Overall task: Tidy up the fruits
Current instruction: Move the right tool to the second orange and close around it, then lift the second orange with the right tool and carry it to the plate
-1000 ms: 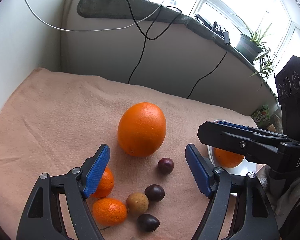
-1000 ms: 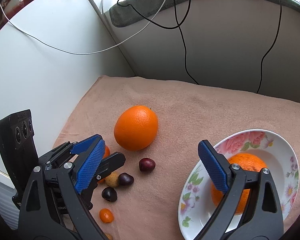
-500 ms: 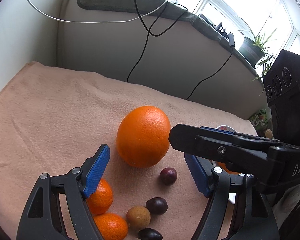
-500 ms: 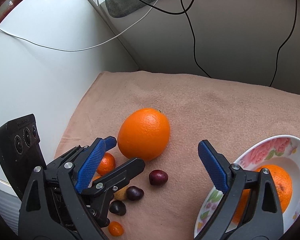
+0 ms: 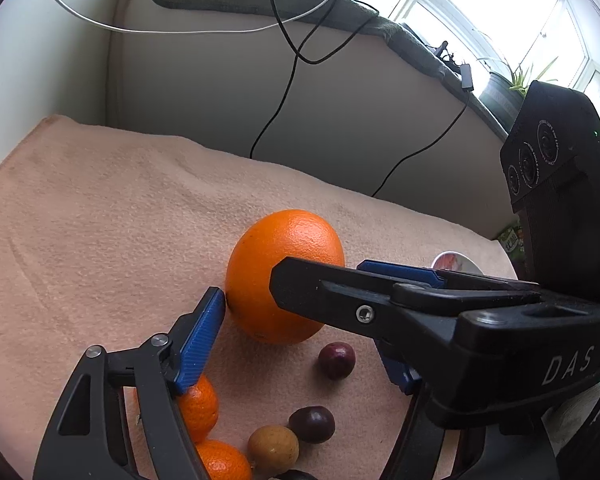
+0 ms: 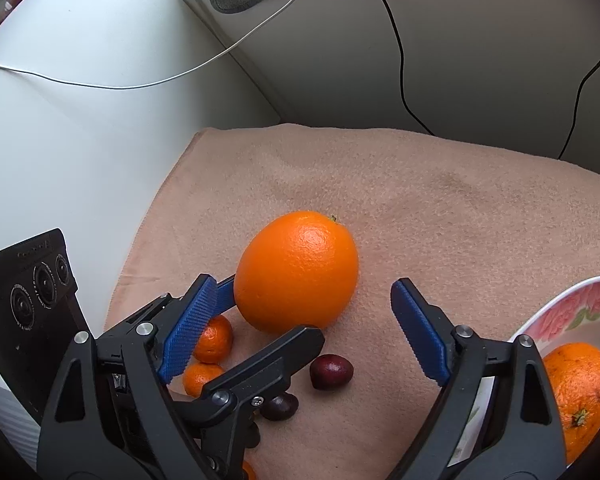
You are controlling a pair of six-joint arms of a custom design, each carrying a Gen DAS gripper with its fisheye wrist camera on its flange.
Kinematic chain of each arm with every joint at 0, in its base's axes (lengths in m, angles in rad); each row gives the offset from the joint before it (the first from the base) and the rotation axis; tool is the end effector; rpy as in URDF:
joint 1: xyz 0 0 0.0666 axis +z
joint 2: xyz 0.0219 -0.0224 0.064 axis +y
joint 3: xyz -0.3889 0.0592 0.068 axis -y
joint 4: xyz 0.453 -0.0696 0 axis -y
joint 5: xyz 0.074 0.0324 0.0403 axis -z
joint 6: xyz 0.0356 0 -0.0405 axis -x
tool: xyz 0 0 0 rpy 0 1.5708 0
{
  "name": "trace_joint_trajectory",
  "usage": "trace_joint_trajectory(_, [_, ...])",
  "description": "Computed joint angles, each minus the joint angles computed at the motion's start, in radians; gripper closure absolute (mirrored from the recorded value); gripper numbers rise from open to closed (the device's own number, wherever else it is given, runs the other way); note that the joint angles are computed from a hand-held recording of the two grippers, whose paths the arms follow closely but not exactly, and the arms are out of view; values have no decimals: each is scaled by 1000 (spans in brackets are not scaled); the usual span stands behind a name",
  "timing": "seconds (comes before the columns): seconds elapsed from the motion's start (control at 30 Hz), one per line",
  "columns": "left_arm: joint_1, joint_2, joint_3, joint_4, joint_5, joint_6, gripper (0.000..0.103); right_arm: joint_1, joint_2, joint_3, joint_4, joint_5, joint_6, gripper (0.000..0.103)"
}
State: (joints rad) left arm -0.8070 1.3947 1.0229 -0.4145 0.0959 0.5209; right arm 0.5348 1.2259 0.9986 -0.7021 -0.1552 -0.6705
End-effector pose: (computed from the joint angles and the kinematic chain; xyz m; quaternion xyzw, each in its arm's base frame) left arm 0.3569 -0.3781 0.2832 0.1497 0.9110 -0.2702 0.2734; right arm 0.3940 0.2393 0.3299 0.0398 0.9456 0.2388 0.2172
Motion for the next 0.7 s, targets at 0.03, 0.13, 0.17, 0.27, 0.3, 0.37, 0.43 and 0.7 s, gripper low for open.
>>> trace_joint_trajectory(0.03, [0,4,4,-2,1,-1,33,1,3,0,3,0,-1,12])
trace_joint_trajectory(0.13, [6,7,8,-2,10,1,33,2,34,16,15,-3,-4,12])
trace_joint_trajectory(0.17, [7,8,10,-4,11,1,34,1,38,17,19,-7,-5,14])
trace_joint_trajectory(0.27, [10,1,3,-4,17,2,34,-3,44,14,28,-25,-10,21])
trace_joint_trajectory(0.3, [10,1,3,-4,16,1,34,-3,48,16,30,-30,-13,22])
trace_joint_trajectory(0.37, [8,1,4,-7,13,-3,34,-2,56,19,35,-32,-17,22])
trace_joint_trajectory(0.43, [8,0,5,-9,13,-7,35,0,61,20,38,-36,-17,26])
trace_joint_trajectory(0.7, [13,5,12,-18,3,-9,43,1,60,15,42,-31,-17,29])
